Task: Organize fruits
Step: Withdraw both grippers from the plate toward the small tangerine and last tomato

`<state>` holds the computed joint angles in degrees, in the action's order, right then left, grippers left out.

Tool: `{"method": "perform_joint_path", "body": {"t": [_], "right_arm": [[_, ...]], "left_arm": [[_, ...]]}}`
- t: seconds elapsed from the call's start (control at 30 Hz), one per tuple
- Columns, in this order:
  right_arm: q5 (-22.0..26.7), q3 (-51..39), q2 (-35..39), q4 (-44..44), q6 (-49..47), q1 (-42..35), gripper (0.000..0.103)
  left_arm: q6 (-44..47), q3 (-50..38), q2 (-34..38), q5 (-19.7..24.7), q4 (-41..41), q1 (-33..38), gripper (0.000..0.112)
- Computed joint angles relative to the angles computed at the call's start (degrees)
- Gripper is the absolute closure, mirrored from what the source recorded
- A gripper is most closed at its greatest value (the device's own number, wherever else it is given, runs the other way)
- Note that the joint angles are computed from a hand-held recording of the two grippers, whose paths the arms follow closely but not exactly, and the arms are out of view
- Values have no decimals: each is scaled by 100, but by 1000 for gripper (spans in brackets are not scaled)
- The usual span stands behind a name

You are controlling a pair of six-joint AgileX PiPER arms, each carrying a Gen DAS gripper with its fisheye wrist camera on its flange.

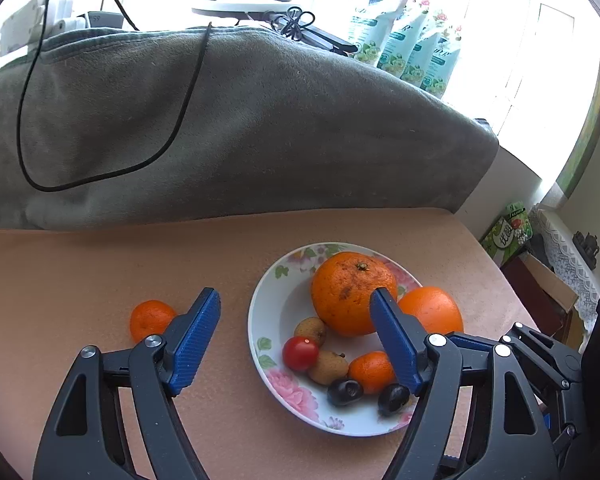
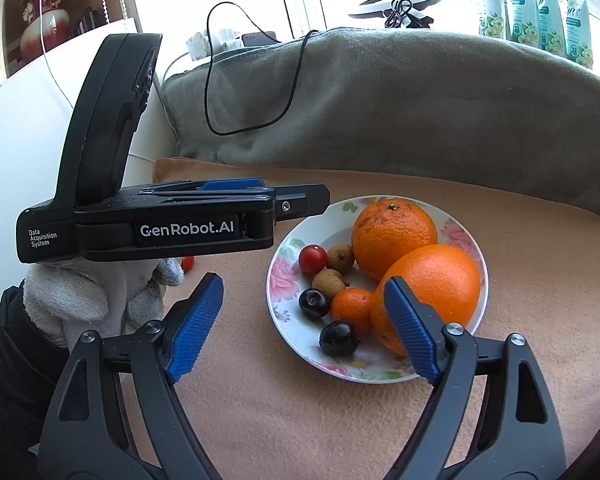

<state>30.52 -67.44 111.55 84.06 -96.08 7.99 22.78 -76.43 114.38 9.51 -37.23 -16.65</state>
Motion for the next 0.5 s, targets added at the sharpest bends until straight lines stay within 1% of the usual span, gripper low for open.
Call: {"method": "perform_joint_path", "body": {"t": [0.3, 0.37, 0.5], "right_arm": [[-78, -25, -30, -166, 256, 54, 12], [-120, 3, -60, -146, 233, 79, 12], [-205, -6, -88, -273, 354, 139, 12]], "left_arm": [[-205, 220, -202, -135, 237, -22, 35], [-190, 277, -252, -168, 216, -18, 35], [108, 464, -398, -253, -91, 8, 35]]}}
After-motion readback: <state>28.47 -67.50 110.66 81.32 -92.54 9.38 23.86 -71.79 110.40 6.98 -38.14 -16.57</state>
